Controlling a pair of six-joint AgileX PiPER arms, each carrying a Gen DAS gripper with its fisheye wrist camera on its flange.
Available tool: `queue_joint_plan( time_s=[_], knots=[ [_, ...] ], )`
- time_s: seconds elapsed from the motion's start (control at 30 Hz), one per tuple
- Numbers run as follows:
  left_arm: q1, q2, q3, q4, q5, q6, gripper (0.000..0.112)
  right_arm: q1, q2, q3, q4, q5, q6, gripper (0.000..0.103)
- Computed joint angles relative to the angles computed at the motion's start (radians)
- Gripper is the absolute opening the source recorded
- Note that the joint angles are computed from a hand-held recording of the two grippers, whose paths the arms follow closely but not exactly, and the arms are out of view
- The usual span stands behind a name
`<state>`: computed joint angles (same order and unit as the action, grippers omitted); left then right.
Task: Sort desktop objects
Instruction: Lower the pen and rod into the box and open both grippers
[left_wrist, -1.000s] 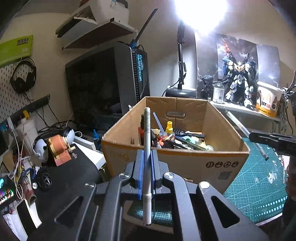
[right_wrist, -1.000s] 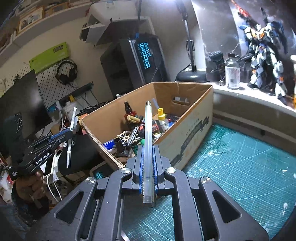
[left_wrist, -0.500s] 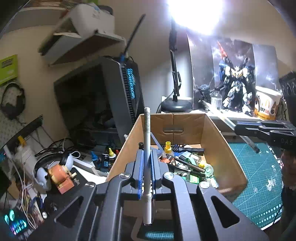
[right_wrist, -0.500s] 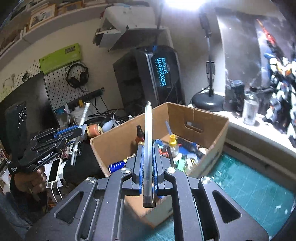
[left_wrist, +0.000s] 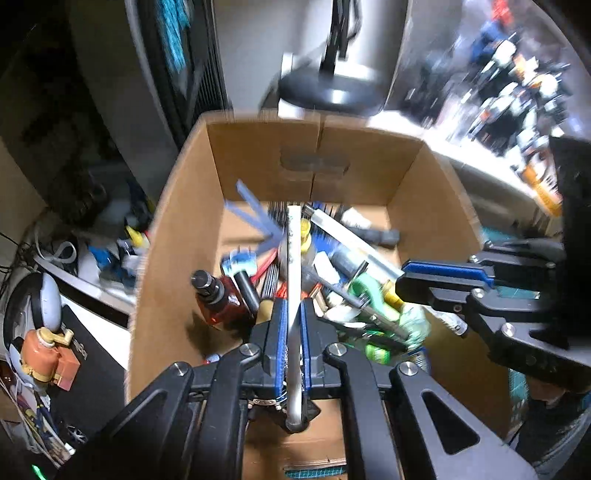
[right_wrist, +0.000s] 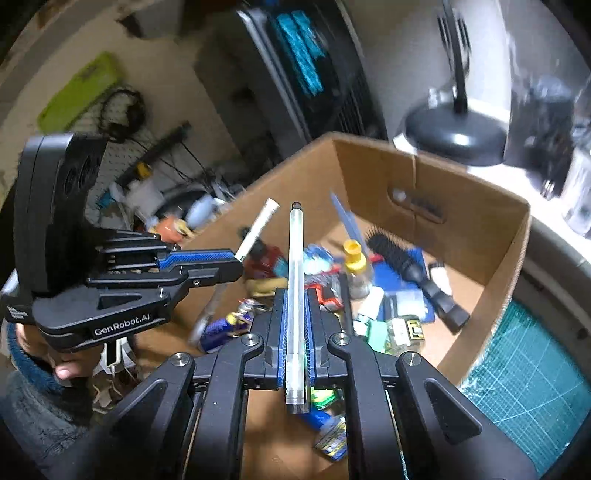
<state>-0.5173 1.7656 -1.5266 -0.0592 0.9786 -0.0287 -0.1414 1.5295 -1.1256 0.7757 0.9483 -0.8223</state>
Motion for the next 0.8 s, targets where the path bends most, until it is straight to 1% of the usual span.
queue_joint_plan(
  time_s=[0.07,0.17,0.23,0.3,0.4,0.47,0.53,0.63,0.67,0.7,0.8],
  knots=[
    [0.007,0.078,-0.068,0.005,0.063,-0.006,0.007,0.014,0.082,-0.070,-0.066,0.030,0.068,0.008],
    [0.013,0.145,-0.109,-0.003,0.112,0.003,0.007,0.023,0.203,-0.174,-0.120,0.121,0.119,0.008],
    [0.005,0.166,-0.113,0.007,0.123,0.001,0.007,0.051,0.247,-0.219,-0.201,0.136,0.169,0.008],
    [-0.006,0.177,-0.112,0.027,0.127,-0.006,0.007,0.077,0.262,-0.245,-0.269,0.141,0.211,0.008],
    [-0.027,0.183,-0.105,0.060,0.129,-0.027,0.007,0.099,0.283,-0.268,-0.327,0.159,0.245,0.008],
    [-0.047,0.172,-0.084,0.085,0.129,-0.054,0.008,0.108,0.290,-0.270,-0.358,0.171,0.245,0.009],
    [-0.067,0.153,-0.062,0.095,0.131,-0.061,0.008,0.107,0.283,-0.261,-0.357,0.180,0.230,0.009],
    [-0.094,0.111,-0.015,0.120,0.118,-0.070,0.008,0.096,0.254,-0.228,-0.332,0.188,0.192,0.014],
    [-0.102,0.088,0.010,0.128,0.107,-0.076,0.008,0.093,0.242,-0.217,-0.329,0.189,0.183,0.017],
    [-0.104,0.065,0.026,0.132,0.098,-0.081,0.008,0.085,0.217,-0.194,-0.324,0.178,0.166,0.017],
    [-0.103,0.021,-0.001,0.144,0.113,-0.091,0.008,0.060,0.142,-0.133,-0.301,0.155,0.121,0.017]
  ],
)
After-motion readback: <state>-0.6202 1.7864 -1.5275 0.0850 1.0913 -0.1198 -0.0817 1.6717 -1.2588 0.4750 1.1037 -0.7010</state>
